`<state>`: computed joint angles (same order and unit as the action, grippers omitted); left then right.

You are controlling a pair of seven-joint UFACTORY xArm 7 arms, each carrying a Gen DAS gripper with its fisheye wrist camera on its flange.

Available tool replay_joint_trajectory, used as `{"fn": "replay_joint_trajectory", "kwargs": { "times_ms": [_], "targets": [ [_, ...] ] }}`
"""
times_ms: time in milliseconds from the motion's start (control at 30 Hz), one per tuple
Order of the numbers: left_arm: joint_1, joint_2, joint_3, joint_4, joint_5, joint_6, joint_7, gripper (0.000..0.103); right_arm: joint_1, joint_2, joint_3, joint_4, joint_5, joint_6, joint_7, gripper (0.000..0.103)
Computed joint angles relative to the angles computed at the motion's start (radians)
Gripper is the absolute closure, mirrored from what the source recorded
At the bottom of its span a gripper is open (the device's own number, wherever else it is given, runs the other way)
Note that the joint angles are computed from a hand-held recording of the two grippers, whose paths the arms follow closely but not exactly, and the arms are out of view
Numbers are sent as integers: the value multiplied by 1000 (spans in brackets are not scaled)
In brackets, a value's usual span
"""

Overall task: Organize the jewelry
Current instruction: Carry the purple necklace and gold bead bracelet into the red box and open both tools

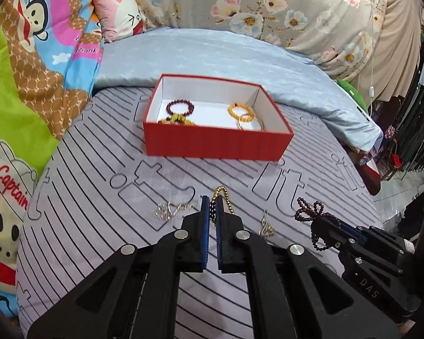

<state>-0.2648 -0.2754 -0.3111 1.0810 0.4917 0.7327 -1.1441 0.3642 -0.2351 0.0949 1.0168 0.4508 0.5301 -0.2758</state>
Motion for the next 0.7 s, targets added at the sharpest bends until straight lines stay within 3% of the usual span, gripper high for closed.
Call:
{"fn": "replay_joint_trajectory", "kwargs": {
  "times_ms": [400, 700],
  "targets": [
    [26, 107, 28, 172, 119, 4, 11, 99, -29, 186, 32, 242, -54, -56, 14, 93],
    [-5, 235, 104, 306, 170, 20, 37, 99, -53, 360, 67, 444, -148, -48, 77, 93]
  ]
}}
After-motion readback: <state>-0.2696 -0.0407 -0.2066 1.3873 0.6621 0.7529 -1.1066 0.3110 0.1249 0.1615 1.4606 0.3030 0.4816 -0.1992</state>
